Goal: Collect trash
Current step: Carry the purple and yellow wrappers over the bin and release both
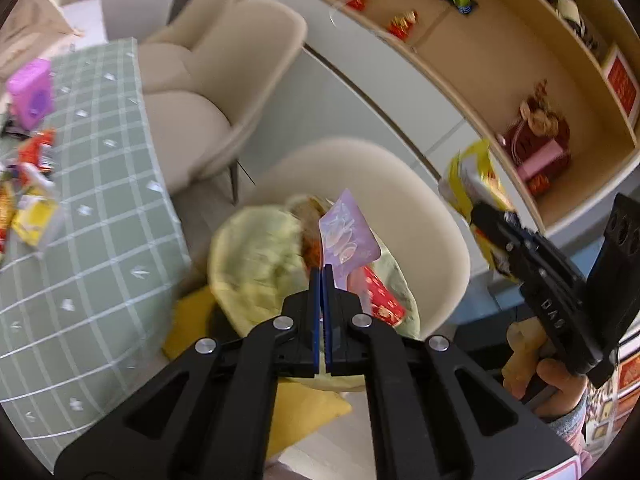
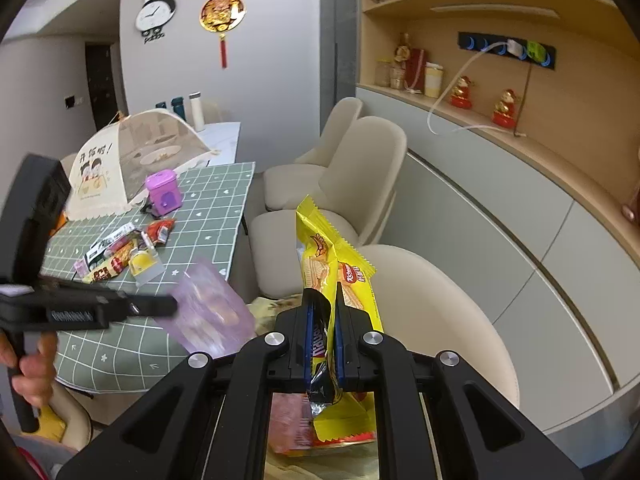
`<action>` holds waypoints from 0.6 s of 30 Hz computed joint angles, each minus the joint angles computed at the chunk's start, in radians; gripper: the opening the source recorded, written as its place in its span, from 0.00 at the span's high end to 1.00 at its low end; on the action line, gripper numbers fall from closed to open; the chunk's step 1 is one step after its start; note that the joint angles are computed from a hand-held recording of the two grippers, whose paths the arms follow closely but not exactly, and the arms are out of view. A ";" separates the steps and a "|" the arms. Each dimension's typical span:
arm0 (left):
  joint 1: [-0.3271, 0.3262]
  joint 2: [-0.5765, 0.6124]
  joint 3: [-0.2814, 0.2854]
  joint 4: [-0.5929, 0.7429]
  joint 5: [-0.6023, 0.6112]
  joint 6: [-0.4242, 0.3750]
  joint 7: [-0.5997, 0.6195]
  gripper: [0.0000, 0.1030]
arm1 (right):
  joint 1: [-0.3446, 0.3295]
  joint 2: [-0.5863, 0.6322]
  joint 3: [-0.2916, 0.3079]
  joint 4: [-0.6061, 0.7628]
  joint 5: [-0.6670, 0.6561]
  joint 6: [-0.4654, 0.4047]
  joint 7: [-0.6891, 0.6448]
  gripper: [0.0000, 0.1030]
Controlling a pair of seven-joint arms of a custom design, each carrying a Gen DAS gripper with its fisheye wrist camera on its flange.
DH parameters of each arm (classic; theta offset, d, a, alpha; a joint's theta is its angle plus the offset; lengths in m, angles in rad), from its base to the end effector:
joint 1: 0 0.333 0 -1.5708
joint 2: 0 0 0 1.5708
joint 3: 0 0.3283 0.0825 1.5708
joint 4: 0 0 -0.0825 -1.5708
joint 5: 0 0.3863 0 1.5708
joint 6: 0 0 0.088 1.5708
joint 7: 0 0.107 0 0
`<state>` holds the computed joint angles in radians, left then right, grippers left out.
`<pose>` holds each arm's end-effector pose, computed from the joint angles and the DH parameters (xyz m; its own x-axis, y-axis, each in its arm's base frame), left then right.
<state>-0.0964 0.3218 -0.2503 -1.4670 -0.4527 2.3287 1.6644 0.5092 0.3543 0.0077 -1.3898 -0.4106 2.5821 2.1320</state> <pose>0.6704 -0.2206 0.5770 -0.2811 -0.8451 0.4547 -0.8797 0.0376 -0.4740 0.6266 0.3631 0.6193 0.2189 -0.9753 -0.0284 -0.6159 -0.1156 -0.7793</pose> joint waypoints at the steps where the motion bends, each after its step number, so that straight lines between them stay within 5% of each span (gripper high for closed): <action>1: -0.006 0.017 -0.002 0.018 0.009 -0.016 -0.005 0.99 | -0.008 -0.008 0.001 -0.017 0.009 0.012 0.000 0.91; 12: -0.057 0.148 -0.020 0.152 0.082 -0.130 -0.038 0.98 | -0.047 -0.041 0.018 -0.104 0.080 0.073 -0.013 0.91; 18: -0.058 0.143 -0.014 0.143 0.099 -0.097 -0.055 0.74 | -0.059 -0.030 0.036 -0.113 0.136 0.075 -0.054 0.91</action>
